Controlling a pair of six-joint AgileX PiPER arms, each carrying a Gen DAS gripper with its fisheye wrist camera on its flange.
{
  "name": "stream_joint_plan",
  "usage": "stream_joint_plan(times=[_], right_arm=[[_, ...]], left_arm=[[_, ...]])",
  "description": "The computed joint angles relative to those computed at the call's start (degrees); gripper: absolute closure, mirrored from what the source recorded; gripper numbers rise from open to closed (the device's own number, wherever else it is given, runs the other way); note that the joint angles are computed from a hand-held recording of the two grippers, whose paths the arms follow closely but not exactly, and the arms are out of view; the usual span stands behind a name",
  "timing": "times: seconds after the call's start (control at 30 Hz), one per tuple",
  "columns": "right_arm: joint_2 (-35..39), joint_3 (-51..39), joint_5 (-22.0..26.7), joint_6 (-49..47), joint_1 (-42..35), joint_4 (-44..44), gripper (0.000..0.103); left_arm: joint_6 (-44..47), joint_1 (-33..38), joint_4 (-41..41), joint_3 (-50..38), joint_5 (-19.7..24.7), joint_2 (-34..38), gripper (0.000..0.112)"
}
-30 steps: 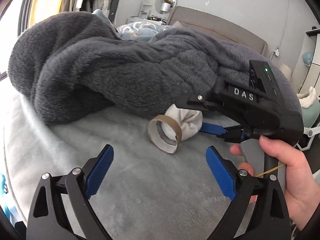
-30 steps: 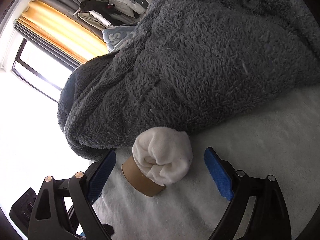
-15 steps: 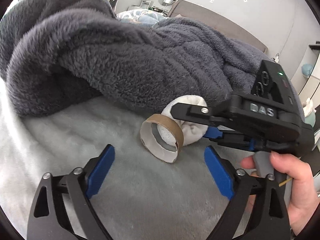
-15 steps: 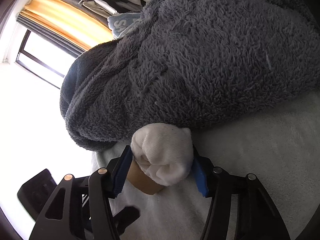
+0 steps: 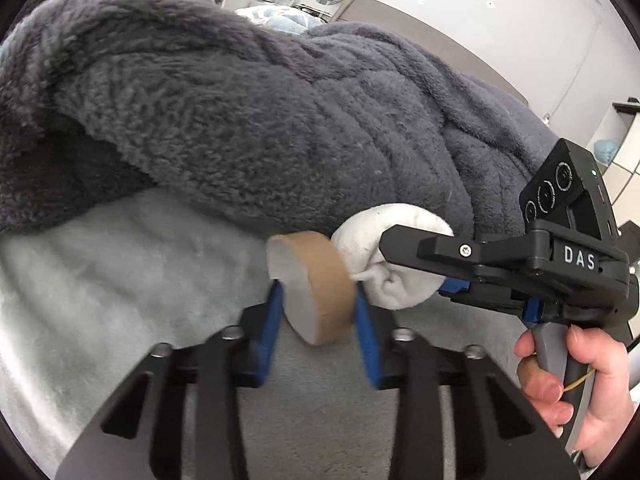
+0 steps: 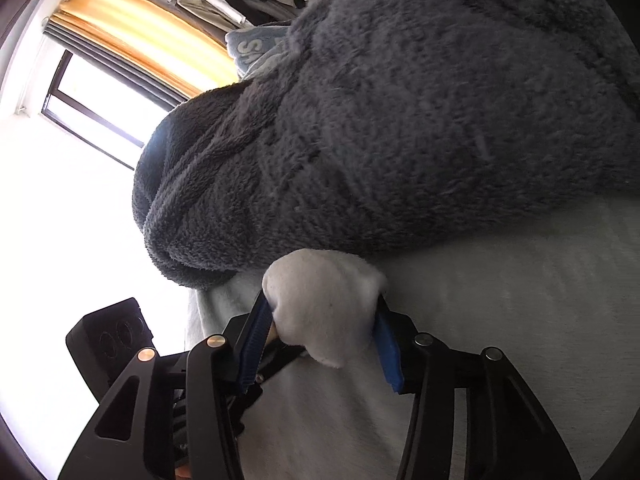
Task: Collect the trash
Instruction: 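Grasp the white cloth ball with the right gripper while the left grasps the cardboard tube, then carry tube and cloth ball over the black bin and open both grippers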
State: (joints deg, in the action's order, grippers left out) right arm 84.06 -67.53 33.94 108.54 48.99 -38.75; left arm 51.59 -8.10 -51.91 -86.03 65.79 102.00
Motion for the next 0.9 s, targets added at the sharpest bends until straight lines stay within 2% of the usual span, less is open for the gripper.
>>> stream_joint_plan(times=[0.07,0.17,0.27,0.47,0.63,0.73,0.8,0.9], right_arm=[[-0.4,0.3,-0.2,0.3,0.1,0.0,0.057],[-0.9,0.4,0.3,0.8,0.5,-0.4,0.059],[-0.6,-0.5,1.3,1.6,1.4,-1.4,0.059],[0.1,-3.4,4.6,3.3,4.3,-3.3,0.061],[1.8,-7.9,9.0,6.0,8.4,-6.0,0.061],[4.6,-13.9,13.9,4.4,11.2,-6.4,0.061],[7.3,-18.6,17.9,2.4,13.1,-6.1,0.061],[10.9,-24.4,22.9,0.3,16.1,-5.0,0.061]], left_arm=[[1.0,0.0,-0.4,0.9,-0.4,-0.9,0.090],[2.9,0.4,-2.0,2.8,-1.4,-2.4,0.093],[4.2,2.0,-3.4,4.9,-1.9,-4.8,0.103],[3.8,4.6,-1.9,7.2,-2.2,-9.1,0.106],[3.3,6.9,2.8,8.1,-1.7,-13.4,0.106],[4.8,9.9,5.8,8.4,0.0,-15.8,0.106],[6.8,11.5,8.2,9.8,-0.7,-18.7,0.106],[9.2,17.5,8.1,10.7,3.0,-20.9,0.106]])
